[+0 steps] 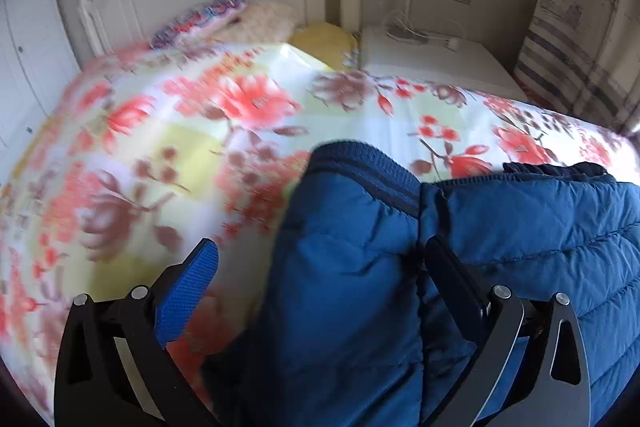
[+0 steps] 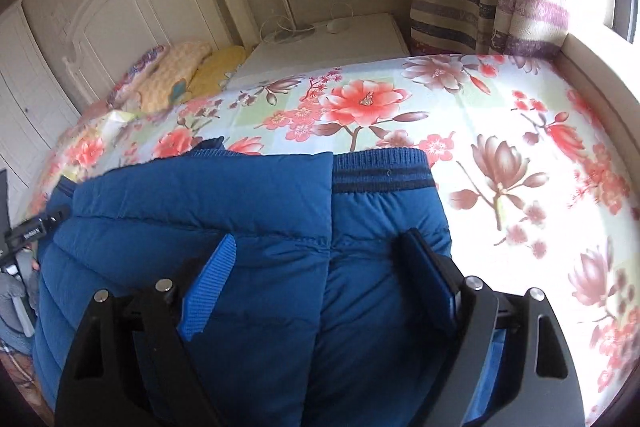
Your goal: Fold large clothes
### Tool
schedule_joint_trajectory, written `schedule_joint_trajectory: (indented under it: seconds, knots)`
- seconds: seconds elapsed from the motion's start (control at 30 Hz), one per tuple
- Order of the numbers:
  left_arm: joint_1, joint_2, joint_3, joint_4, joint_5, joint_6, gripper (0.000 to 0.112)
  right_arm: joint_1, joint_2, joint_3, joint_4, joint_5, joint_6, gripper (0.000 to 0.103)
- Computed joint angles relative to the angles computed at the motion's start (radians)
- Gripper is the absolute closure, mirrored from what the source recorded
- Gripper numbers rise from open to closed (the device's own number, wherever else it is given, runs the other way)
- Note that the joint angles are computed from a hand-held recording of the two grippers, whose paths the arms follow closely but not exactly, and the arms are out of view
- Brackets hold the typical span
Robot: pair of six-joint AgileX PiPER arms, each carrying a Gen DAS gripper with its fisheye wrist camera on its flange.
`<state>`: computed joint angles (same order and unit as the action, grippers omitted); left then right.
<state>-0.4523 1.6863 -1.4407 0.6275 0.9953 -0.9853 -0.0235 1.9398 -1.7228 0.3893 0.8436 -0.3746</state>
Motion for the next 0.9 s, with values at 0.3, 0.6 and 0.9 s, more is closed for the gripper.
schedule_joint_trajectory:
  seconds: [0.3, 0.6, 0.9]
  knots:
    - [-0.36, -0.103, -0.023, 0.138, 0.118, -0.136, 0.014, 0.226, -0.418, 0.394, -0.017, -0.108, -0.158, 0.011]
    - [-0.344, -0.064, 0.07, 0.085, 0.099, -0.171, 0.014, 0.216, -0.477, 0.589, -0.12, -0.223, -0.083, 0.004]
    - [-0.204, -0.353, 0.458, 0.002, -0.136, -0.35, 0.014, -0.163, -0.449, 0.737, 0.44, -0.167, -0.593, 0.002]
